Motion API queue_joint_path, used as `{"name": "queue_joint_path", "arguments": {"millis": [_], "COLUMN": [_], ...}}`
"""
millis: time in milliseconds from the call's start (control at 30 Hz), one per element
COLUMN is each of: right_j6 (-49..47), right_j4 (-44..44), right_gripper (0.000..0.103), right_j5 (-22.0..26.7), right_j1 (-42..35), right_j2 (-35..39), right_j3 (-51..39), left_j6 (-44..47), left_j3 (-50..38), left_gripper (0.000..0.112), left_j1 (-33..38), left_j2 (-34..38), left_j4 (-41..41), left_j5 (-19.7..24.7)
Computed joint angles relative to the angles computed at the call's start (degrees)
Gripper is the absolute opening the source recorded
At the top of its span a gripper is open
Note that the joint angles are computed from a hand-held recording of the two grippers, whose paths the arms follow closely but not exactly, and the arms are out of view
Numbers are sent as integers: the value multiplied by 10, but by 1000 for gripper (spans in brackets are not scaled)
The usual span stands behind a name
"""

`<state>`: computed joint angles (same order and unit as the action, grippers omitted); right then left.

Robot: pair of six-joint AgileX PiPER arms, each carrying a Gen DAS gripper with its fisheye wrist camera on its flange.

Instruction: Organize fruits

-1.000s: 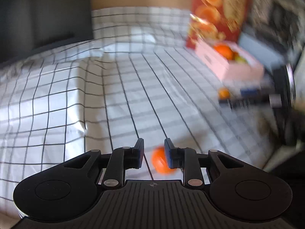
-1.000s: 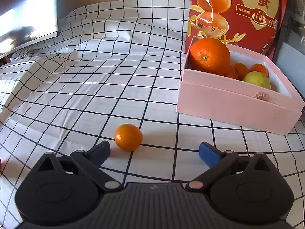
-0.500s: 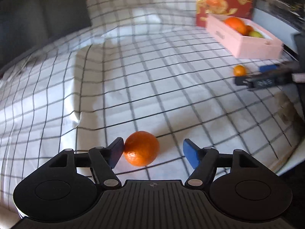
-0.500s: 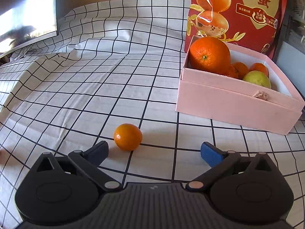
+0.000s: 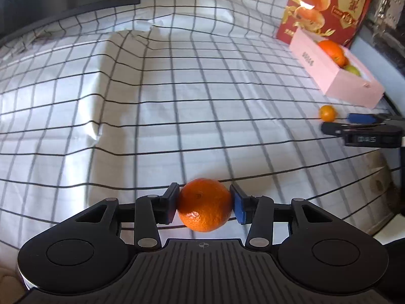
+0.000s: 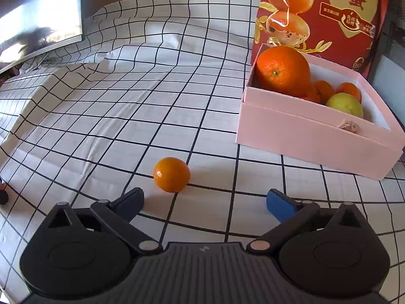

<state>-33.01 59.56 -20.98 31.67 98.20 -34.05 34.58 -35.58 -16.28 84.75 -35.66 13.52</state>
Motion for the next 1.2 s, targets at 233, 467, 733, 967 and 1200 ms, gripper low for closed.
{"name": "queue_joint_path", "arguments": {"millis": [233,467,733,967,1200], "right_j6": [-11,-97,-247,-238,-404], "right_j4": [-4,74,226,262,351], "right_gripper": [77,55,29,29,29], "right_j5": [10,8,35,-21,-31], "right_j1": [12,18,8,-24,-124], "right_j2": [4,10,-39,-131,-248], "right_j3": [-22,-45,-35,58,64], "left_j6": [155,196,205,170,-5], "left_j3": [-23,-56,-146,-351,-745], "left_gripper": [49,49,49,49,49], "left_j1": [1,-39,-87,-139,-207], "left_j2": [10,47,125,227,400], "left_j4": [-130,-168,-177,-177,-33], "left_j5": [57,84,130,182,208]}}
